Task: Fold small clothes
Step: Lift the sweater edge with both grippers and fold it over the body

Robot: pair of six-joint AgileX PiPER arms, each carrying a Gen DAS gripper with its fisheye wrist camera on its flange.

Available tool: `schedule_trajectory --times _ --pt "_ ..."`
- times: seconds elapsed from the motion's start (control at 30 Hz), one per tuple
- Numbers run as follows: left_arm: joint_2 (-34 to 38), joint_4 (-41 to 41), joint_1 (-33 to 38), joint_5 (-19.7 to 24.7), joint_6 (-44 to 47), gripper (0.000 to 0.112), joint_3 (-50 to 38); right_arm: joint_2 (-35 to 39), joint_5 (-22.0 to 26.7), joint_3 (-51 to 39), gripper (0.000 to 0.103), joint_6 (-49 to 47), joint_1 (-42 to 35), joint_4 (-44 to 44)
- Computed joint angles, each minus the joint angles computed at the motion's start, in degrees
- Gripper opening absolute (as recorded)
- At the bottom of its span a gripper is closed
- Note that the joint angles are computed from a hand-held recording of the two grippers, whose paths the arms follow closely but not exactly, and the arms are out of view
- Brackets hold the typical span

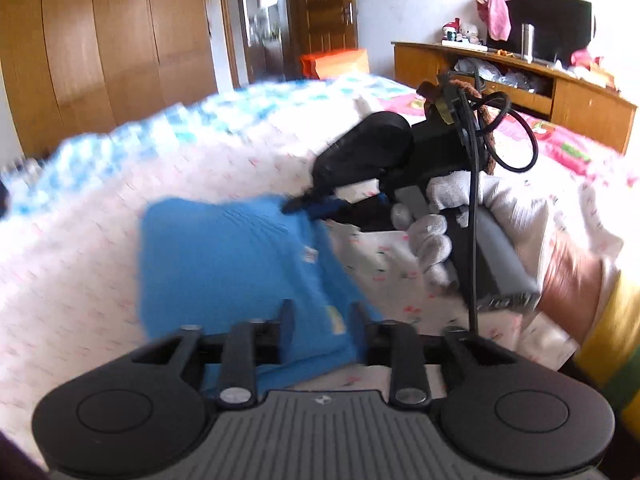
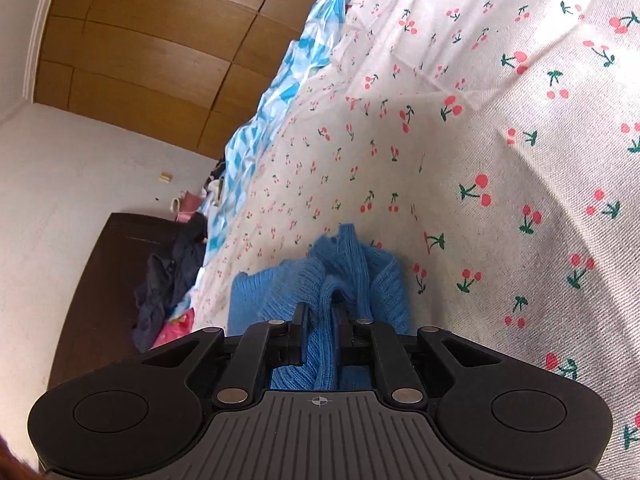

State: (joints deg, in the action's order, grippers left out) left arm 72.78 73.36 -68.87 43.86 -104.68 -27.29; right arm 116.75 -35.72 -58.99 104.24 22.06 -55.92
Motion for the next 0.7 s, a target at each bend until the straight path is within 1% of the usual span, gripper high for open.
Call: schedule_trajectory --times 0.03,0.1,0.2,0.3,0.33,0.4,0.47,0.57,0.67,0.7 --pt "0.3 -0.5 -1.3 1.8 0.2 0.051 0.2 0.0 0.1 -0.1 0.012 0.0 0.1 0.0" --pt "2.3 0.1 -1.7 2.8 0.5 0.051 0.5 -0.1 0.2 0.1 0.012 -0.1 0.2 0.1" --pt "7.7 2.9 -4.3 5.9 0.7 0.051 0.2 -0.2 -0.1 0.5 0.012 -0.3 0.1 0.3" --pt "12.3 4.9 -7.8 10.2 3.1 0.051 -0.2 0.0 -0.4 0.5 0.012 0.1 0.0 0.1" --pt "12.8 5.6 -8.0 10.5 4.2 0.051 -0.1 0.1 -0.4 0.5 0.012 0.2 0.0 0.0" --pt "12.8 5.8 -8.8 10.5 5.8 0.052 0.3 0.2 -0.6 0.4 0.012 0.2 -0.1 -0.1" --pt "12.8 5.1 -8.2 9.6 7.1 0.052 0.3 0.4 -0.8 0.2 0.012 0.4 -0.1 -0.4" --pt "15.0 5.2 -5.6 8.9 7.9 0.052 -0.5 0.4 -1.0 0.3 0.012 0.4 -0.3 -0.5" --pt "16.2 6.1 -2.7 7.4 6.6 0.052 -1.2 0.3 -1.1 0.5 0.012 0.3 -0.2 -0.3" --pt "16.2 6.6 -2.0 7.0 6.1 0.049 -1.3 0.3 -1.0 0.4 0.012 0.3 -0.2 -0.2"
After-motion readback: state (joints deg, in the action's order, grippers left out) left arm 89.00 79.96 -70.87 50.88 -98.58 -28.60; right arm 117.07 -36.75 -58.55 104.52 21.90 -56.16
